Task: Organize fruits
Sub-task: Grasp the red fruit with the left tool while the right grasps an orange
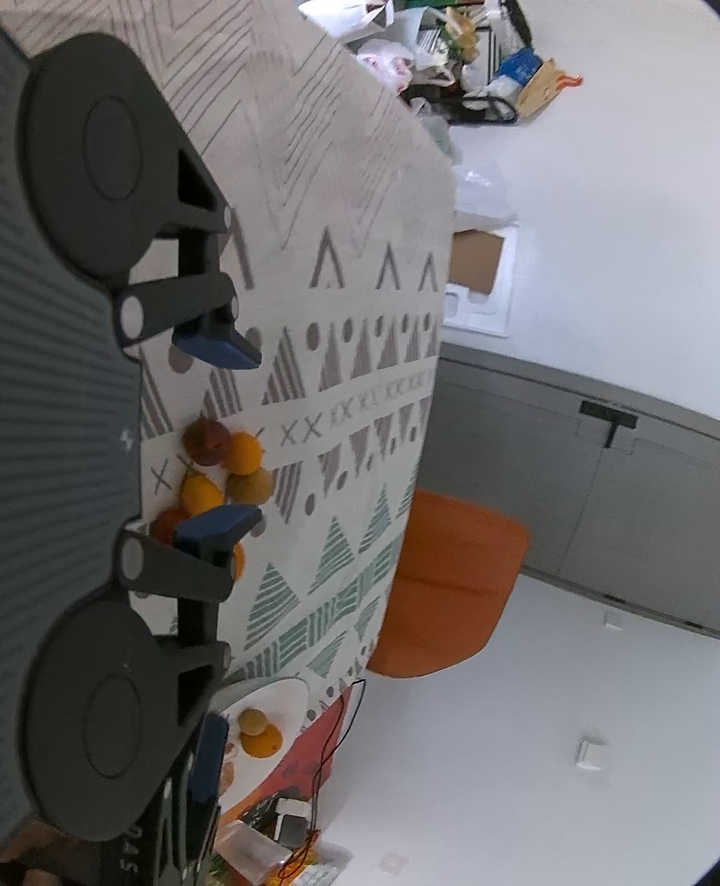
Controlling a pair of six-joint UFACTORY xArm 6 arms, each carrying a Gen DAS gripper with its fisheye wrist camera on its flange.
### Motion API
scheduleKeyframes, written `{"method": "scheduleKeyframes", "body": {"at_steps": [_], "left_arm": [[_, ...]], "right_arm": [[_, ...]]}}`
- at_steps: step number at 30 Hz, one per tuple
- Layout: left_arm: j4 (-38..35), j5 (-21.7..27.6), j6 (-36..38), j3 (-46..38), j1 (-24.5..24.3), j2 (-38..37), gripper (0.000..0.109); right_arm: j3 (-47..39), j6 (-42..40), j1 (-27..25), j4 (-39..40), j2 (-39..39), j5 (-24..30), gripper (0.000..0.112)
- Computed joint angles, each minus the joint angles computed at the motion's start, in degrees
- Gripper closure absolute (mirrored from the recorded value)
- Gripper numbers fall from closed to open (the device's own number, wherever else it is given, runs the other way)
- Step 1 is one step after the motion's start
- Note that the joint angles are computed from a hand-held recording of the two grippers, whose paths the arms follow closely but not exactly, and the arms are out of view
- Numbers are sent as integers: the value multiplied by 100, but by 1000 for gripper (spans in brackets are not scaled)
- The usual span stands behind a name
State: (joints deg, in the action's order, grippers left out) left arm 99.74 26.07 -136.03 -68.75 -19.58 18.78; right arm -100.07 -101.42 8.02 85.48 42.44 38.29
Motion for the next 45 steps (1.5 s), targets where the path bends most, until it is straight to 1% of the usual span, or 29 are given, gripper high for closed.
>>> {"method": "scheduleKeyframes", "body": {"at_steps": [4, 9, 12, 14, 16, 18, 20, 25, 29, 32, 33, 34, 35, 36, 39, 42, 45], "left_arm": [[21, -285, -8, -172, 117, 213, 60], [-28, -429, 47, -329, 214, 422, 60], [-114, -583, 133, -464, 290, 576, 69], [-245, -654, 282, -573, 320, 687, 82], [-260, -687, 318, -634, 332, 750, 86], [-281, -667, 350, -655, 331, 757, 86], [-176, -691, 222, -620, 343, 708, 86], [-9, -564, 7, -358, 331, 462, 86], [-107, -440, -16, -122, 367, 272, 86], [-132, -305, -69, 86, 384, 86, 86], [-136, -263, -79, 149, 384, 28, 86], [-146, -239, -73, 191, 383, -14, 86], [-146, -220, -64, 228, 383, -52, 86], [-153, -193, -49, 262, 375, -88, 86], [-130, -150, -53, 301, 345, -153, 86], [-68, -121, -83, 286, 297, -179, 86], [24, -92, -114, 268, 231, -227, 86]], "right_arm": [[-282, 360, 95, -394, 226, -39, 43], [-485, 472, 174, -586, 404, -28, 44], [-673, 626, 215, -758, 547, -62, 45], [-779, 708, 216, -827, 622, -32, 46], [-851, 791, 222, -884, 670, -32, 45], [-892, 834, 217, -927, 699, -25, 45], [-897, 845, 221, -959, 700, -38, 46], [-928, 870, 238, -969, 716, 11, 46], [-1070, 956, 297, -1052, 807, 44, 48], [-1151, 985, 368, -1065, 861, -56, 49], [-1169, 1023, 412, -1075, 881, -194, 53], [-1232, 1176, 441, -1191, 929, -278, 60], [-1328, 1408, 444, -1388, 997, -252, 66], [-1397, 1563, 429, -1497, 1041, -180, 75], [-1217, 1384, 419, -1445, 901, -156, 78], [-890, 941, 382, -998, 640, -143, 78], [-673, 685, 311, -711, 437, -110, 79]]}}
